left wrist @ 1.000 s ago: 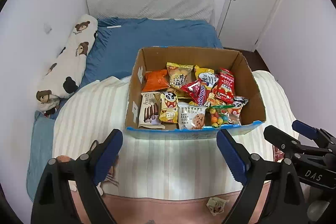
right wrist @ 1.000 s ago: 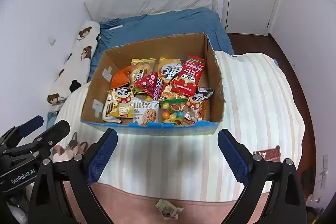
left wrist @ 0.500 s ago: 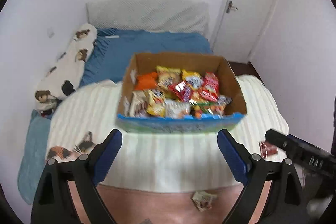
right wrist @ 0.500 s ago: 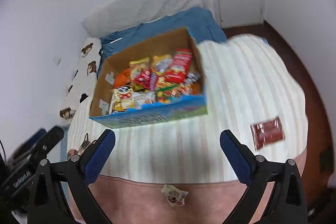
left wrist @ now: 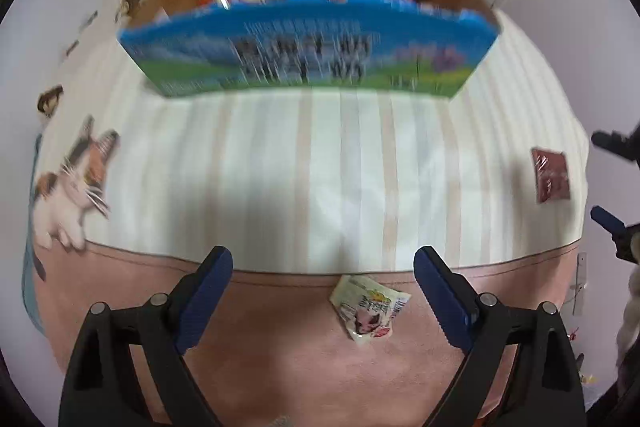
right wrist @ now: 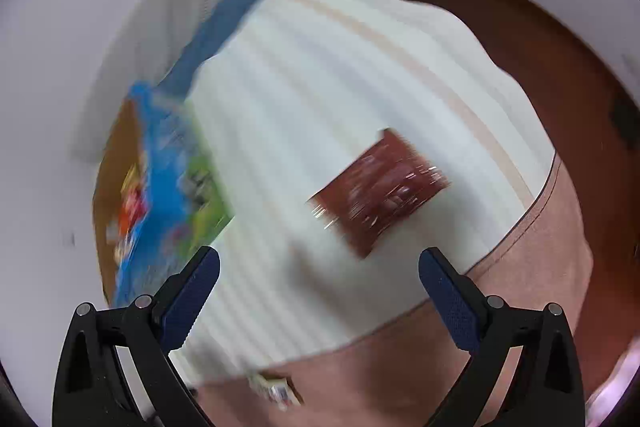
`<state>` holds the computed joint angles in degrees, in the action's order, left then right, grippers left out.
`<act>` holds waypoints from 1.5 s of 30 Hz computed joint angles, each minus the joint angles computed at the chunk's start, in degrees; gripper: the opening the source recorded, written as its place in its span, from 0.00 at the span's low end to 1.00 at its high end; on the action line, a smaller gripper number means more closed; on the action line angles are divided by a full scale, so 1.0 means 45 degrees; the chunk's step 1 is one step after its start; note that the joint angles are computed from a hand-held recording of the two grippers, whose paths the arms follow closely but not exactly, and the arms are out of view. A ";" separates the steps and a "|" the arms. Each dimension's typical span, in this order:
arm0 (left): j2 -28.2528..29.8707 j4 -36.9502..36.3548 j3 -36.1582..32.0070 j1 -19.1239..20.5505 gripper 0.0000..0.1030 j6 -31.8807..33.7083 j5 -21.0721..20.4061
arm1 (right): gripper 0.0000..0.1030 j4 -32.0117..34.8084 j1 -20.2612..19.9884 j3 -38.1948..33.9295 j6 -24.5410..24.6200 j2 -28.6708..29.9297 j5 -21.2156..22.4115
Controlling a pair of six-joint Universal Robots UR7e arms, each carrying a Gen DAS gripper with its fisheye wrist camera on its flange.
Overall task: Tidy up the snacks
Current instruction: 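Grasp the brown packet with right tool while left tool grasps the white-green packet on the floor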
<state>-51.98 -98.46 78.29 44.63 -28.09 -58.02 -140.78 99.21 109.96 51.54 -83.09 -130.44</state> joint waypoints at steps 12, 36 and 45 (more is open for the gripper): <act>0.0659 0.0683 -0.0145 0.0153 0.90 -0.0901 -0.0542 | 0.93 0.0934 -0.1897 -0.0692 0.0564 0.1122 0.0237; 0.0199 0.1046 0.1890 0.0507 0.90 -0.0283 -0.2231 | 0.57 0.3281 0.0670 0.0490 -0.3934 0.2489 -0.0820; 0.0244 0.0167 0.2352 0.0458 0.88 -0.0280 -0.2324 | 0.80 0.2812 0.0618 0.0663 -0.4177 0.1344 -0.0517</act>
<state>-50.89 -97.70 88.88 46.69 -29.35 -68.48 -128.13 101.99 112.95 32.74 -77.04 -132.76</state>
